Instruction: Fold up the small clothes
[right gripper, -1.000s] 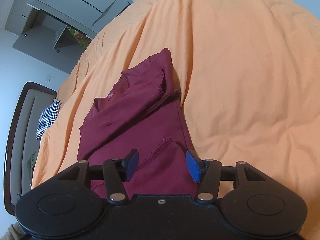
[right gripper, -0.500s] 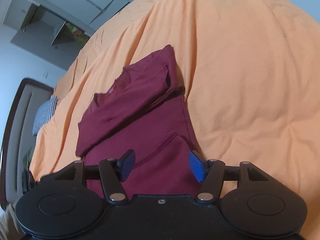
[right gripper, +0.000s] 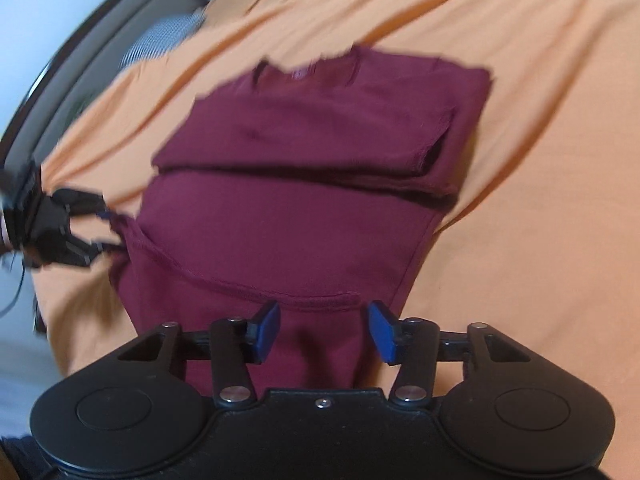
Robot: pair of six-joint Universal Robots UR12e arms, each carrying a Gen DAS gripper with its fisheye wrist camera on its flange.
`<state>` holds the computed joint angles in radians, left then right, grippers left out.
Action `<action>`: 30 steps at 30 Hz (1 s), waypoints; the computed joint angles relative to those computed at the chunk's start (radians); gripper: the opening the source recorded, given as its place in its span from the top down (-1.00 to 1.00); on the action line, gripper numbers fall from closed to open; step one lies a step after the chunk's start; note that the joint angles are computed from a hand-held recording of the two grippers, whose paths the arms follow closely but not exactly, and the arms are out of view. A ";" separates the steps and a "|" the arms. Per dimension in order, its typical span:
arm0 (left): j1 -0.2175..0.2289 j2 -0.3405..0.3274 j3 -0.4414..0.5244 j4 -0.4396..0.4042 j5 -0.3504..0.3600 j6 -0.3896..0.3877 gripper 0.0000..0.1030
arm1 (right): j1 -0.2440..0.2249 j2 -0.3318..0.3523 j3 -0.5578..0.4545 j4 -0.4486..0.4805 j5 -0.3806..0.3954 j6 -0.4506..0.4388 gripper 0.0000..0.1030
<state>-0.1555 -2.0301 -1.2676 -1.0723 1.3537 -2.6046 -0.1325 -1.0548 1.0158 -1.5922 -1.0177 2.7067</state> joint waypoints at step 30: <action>0.032 -0.016 -0.034 0.152 -0.066 -0.480 0.39 | -0.043 -0.019 0.127 -0.172 0.108 0.278 0.34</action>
